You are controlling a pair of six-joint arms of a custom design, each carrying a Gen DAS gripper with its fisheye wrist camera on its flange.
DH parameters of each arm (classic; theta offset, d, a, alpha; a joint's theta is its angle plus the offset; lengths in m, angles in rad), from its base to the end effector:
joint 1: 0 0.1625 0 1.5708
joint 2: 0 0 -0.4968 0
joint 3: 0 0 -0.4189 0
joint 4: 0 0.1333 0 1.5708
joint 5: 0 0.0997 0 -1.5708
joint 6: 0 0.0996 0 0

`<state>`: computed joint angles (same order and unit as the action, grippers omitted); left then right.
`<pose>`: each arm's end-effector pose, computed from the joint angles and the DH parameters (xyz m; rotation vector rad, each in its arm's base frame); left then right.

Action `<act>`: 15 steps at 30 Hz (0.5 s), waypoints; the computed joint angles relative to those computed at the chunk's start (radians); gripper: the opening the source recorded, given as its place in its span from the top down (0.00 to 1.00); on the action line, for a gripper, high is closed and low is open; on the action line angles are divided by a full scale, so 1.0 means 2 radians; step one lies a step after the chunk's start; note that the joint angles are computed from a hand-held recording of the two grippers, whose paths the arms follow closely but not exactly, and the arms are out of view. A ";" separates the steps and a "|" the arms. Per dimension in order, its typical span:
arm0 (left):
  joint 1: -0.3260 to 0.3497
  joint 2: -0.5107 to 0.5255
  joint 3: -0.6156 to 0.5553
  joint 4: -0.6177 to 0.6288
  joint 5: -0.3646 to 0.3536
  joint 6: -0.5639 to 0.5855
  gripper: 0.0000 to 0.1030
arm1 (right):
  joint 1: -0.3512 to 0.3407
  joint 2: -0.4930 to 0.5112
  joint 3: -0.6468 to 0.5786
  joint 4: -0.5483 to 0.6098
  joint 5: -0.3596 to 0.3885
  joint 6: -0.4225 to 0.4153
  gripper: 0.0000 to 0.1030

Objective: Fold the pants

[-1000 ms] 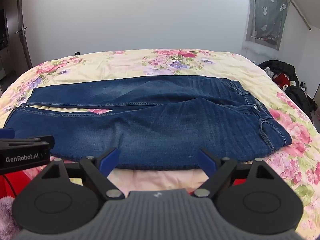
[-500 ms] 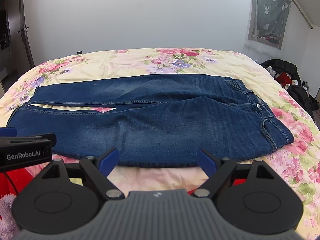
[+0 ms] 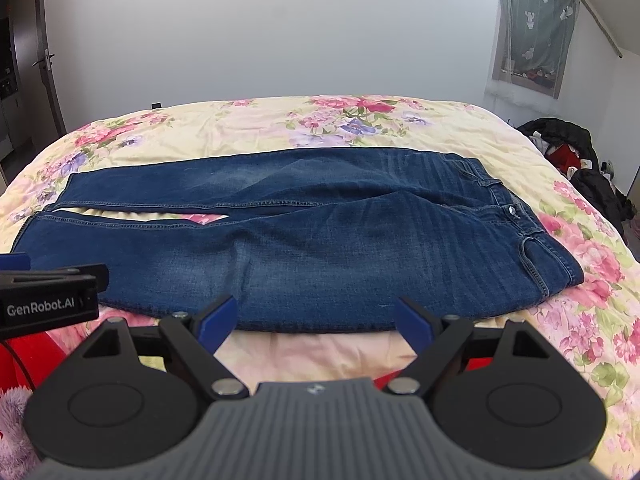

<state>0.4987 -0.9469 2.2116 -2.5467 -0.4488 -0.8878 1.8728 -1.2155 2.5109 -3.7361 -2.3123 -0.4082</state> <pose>-0.3322 -0.4349 0.0965 0.3889 2.0983 -0.9368 0.1841 -0.3691 0.2540 0.3907 -2.1915 0.9712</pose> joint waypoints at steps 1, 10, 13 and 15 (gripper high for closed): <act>0.000 0.000 0.000 0.000 0.000 0.000 0.02 | 0.000 0.000 0.000 0.000 0.000 0.000 0.20; -0.002 0.003 0.001 -0.009 0.001 0.000 0.02 | 0.004 0.001 0.002 -0.007 -0.003 -0.001 0.20; -0.002 0.004 0.001 -0.008 0.001 0.000 0.02 | 0.004 0.000 0.003 -0.004 -0.004 0.002 0.20; -0.002 0.006 0.000 -0.008 0.001 -0.001 0.02 | 0.004 0.000 0.003 -0.004 -0.004 0.004 0.20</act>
